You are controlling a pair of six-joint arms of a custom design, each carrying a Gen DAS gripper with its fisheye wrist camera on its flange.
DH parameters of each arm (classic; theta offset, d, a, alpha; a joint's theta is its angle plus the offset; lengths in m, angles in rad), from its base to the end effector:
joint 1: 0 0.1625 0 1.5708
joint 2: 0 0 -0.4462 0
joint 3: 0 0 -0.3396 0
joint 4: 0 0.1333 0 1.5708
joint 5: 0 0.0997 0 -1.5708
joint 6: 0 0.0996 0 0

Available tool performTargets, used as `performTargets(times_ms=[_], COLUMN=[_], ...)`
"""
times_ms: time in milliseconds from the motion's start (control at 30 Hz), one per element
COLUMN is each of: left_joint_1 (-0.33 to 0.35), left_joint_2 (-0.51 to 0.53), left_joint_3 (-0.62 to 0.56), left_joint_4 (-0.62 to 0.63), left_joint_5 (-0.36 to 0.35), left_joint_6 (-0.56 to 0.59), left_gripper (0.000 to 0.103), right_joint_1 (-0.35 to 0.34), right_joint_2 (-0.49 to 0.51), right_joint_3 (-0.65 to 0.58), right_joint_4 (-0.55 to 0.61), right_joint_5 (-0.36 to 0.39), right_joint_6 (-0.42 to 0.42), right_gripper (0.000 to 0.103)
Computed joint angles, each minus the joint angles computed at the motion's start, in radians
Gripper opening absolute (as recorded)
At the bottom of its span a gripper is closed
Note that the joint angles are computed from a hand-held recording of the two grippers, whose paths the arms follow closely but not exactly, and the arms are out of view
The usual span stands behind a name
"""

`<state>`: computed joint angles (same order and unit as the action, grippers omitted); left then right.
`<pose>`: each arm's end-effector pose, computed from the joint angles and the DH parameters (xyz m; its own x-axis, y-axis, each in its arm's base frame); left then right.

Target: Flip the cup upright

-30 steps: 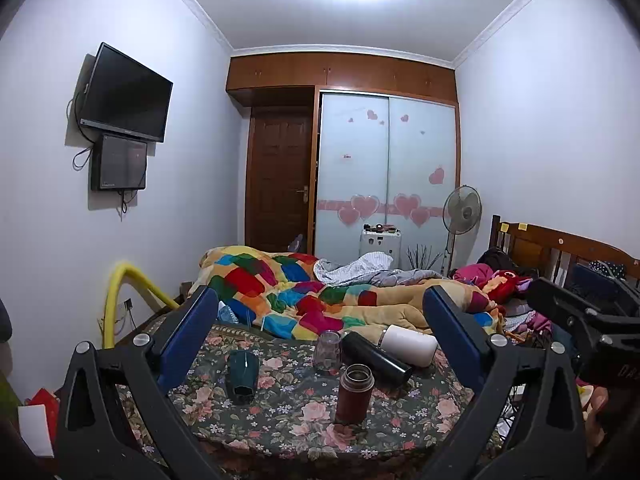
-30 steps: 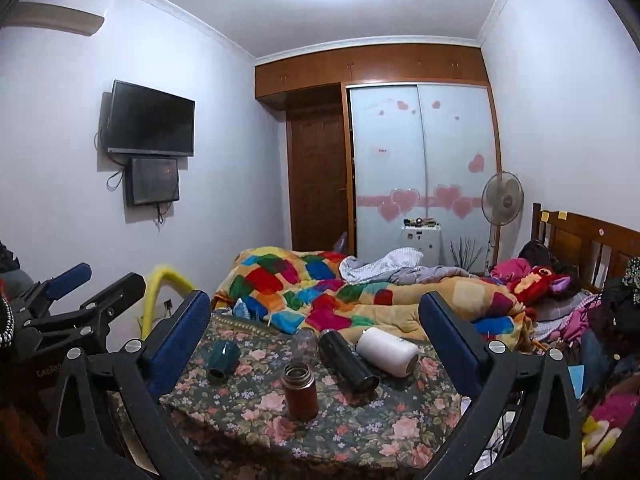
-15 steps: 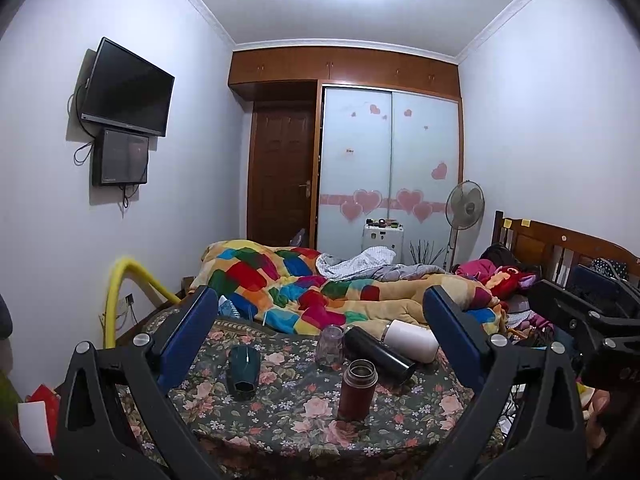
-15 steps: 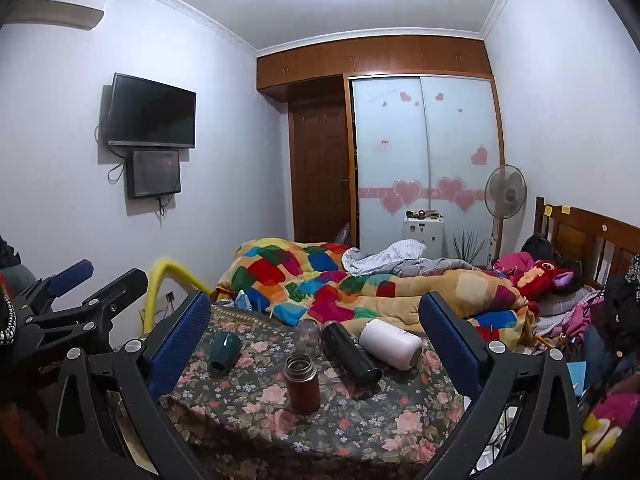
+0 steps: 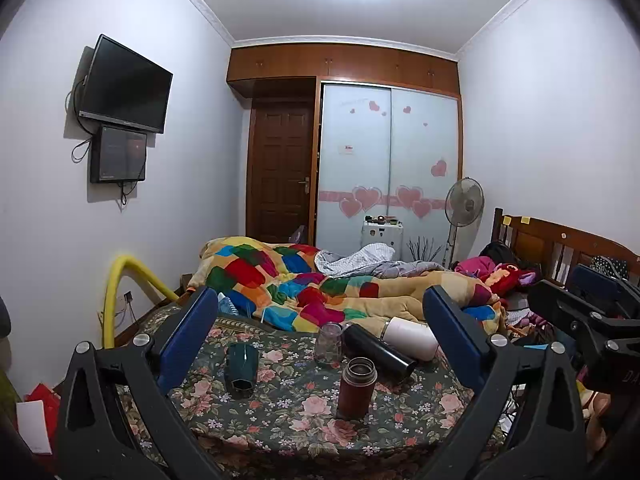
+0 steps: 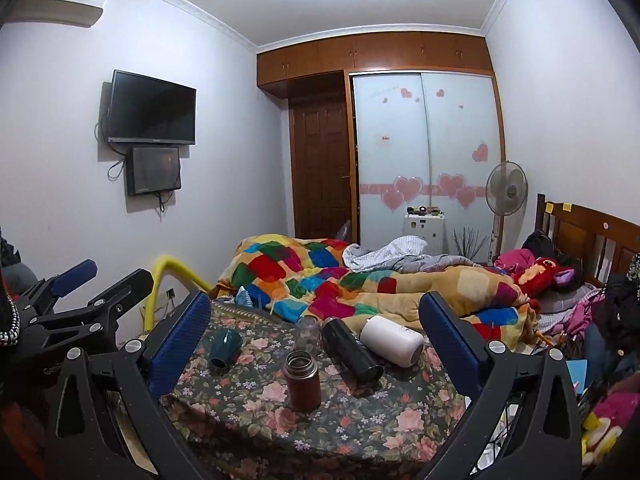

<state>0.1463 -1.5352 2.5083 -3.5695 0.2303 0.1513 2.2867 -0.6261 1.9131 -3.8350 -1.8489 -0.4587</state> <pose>-0.2031 -0.2627 0.4247 -0.7039 -0.3318 -0.6280 0.6263 0.1271 -0.7692 0.4683 -0.3770 0.1270 -0.6219 -0.5988 0.5047 -0.7165 0.1750 -0.6753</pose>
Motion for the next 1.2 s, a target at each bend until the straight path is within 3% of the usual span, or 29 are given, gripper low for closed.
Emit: performTargets(times_ms=[1200], left_joint_1=[0.003], left_joint_2=[0.016], left_joint_3=[-0.020], left_joint_4=[-0.040], left_joint_5=[-0.024], left_joint_6=[0.051], left_gripper=[0.103], right_joint_1=[-0.002], right_joint_2=[0.000], right_joint_3=[-0.001], right_joint_4=[0.005], right_joint_5=[-0.001], right_joint_6=[0.000], right_gripper=[0.103])
